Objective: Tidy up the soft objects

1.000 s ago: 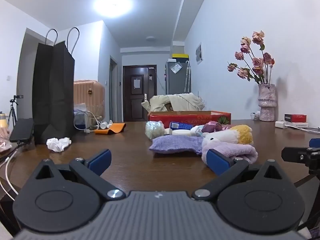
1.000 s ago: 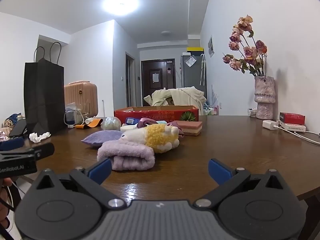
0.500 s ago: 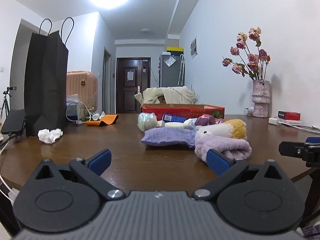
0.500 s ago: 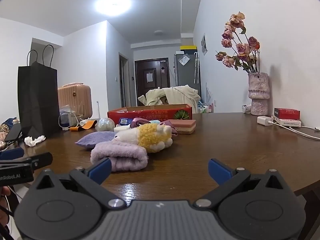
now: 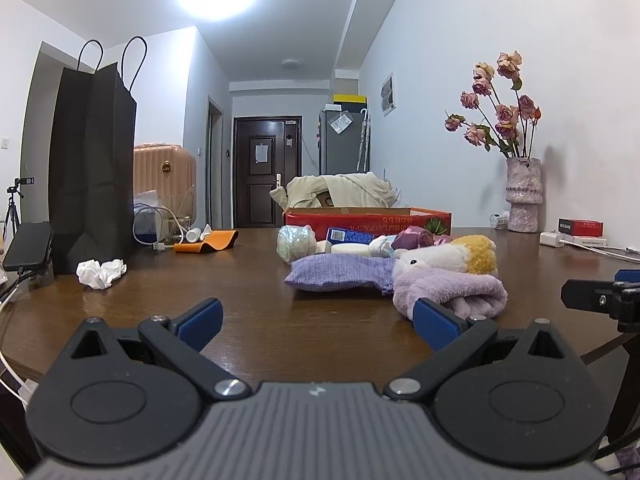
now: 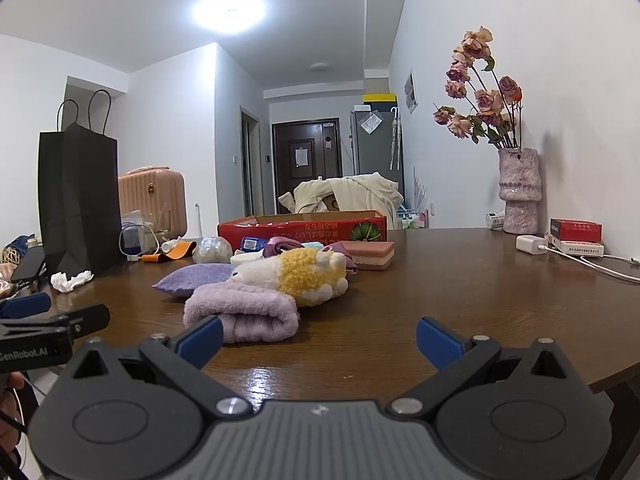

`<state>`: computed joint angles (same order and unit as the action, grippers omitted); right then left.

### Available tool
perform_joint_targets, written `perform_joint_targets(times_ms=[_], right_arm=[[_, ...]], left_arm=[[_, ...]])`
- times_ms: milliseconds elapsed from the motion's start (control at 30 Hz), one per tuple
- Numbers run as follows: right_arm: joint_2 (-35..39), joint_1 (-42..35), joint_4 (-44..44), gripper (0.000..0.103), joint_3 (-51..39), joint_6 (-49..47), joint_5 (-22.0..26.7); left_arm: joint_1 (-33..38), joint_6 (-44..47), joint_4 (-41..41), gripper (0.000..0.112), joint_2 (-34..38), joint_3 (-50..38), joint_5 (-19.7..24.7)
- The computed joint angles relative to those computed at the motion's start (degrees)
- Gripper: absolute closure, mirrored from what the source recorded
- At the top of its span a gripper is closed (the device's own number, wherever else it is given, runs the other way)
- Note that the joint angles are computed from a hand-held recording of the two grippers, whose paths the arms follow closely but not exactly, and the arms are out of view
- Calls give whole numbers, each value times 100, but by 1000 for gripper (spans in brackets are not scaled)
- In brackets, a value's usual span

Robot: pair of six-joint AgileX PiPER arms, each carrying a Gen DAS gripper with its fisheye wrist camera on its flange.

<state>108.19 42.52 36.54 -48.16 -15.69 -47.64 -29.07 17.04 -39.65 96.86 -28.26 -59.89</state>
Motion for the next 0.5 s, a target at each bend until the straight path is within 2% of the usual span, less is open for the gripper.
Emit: perform_joint_targets(times_ms=[500], right_arm=[[89,-2,-87,0,-32,121,-78]], left_arm=[[38,-47,114,9,109,15,-141]])
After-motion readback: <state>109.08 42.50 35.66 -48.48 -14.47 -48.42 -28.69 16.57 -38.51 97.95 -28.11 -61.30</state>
